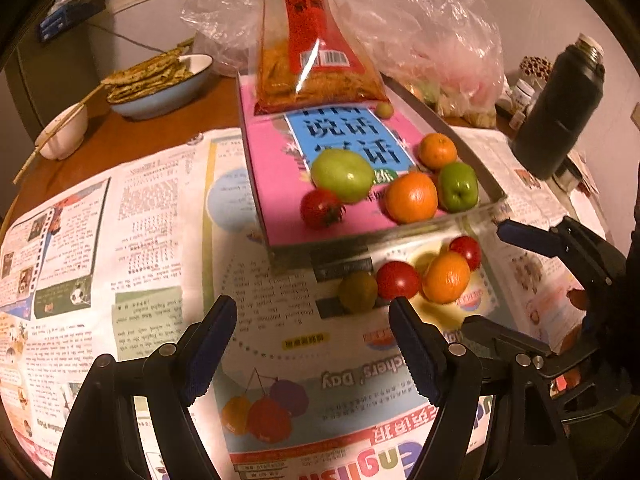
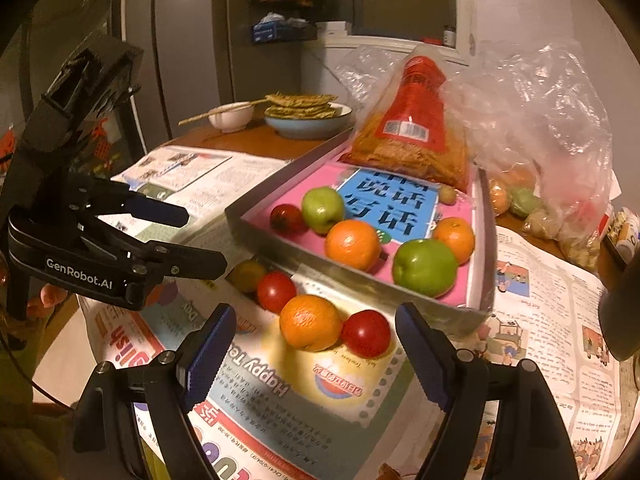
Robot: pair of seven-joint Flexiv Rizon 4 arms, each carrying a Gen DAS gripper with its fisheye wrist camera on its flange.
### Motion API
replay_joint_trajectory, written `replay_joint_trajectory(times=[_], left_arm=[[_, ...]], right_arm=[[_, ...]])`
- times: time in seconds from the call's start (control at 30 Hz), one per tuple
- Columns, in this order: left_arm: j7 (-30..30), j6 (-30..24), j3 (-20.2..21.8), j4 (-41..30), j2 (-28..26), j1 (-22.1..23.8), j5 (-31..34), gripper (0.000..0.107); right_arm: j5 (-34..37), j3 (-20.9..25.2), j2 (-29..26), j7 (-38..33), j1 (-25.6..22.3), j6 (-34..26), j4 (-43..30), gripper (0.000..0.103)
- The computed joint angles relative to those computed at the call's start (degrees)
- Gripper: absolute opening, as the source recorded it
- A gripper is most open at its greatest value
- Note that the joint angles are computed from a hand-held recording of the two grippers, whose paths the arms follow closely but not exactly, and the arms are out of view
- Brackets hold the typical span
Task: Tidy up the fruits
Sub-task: 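Reach the right gripper around a mandarin while the left gripper approaches a red tomato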
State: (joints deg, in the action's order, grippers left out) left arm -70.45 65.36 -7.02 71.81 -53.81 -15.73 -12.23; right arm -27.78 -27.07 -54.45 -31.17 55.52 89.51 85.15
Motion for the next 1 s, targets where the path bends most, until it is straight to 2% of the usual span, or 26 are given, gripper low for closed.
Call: replay_joint_trajectory(times=[0.17, 0.3, 0.43, 0.5, 0.63, 0.7, 0.93, 1.0], left_arm=[[0.7, -0.7, -0.5, -0.2, -0.4, 0.2, -0.1, 0.08], [1.3, -1.6, -1.2, -0.8, -1.1, 0.5, -0.7, 0.079], [2.3, -2.7, -1.3, -1.8, -1.9, 0.4, -1.0, 0.07], [2.8, -2.9, -1.5, -2.2, -2.2, 0.3, -1.0, 0.059], [3.8, -3.7, -1.6, -3.2, -2.8, 0.1, -1.1, 0.049], [4.4, -3.9, -1.8, -3.6, -3.1, 0.2, -1.3, 0.045], [5.7, -5.7, -2.2, -5.8, -4.5, 0.1, -1.9, 0.042], [5.8, -5.8, -1.9, -6.4, -4.9, -0.2, -1.8, 0.042]], right_arm=[[-0.9, 1.5, -0.2, -1.2, -0.8, -0.9, -0.9, 0.08], [-2.0, 2.7, -0.3, -1.8, -1.6, -2.1, -1.5, 0.074], [-3.6, 4.4, -0.6, -2.5, -2.8, -3.8, -2.7, 0.065], [-4.6, 5.7, -0.9, -3.2, -3.7, -4.8, -3.7, 0.062], [-6.6, 6.6, -1.5, -3.8, -4.6, -5.9, -5.0, 0.053], [-7.7, 6.7, -1.8, -3.9, -4.7, -6.8, -5.7, 0.053], [-11.8, 6.5, -2.5, -3.3, -5.1, -9.2, -7.1, 0.048], [-12.7, 6.6, -2.9, -2.9, -5.3, -10.1, -7.8, 0.042]])
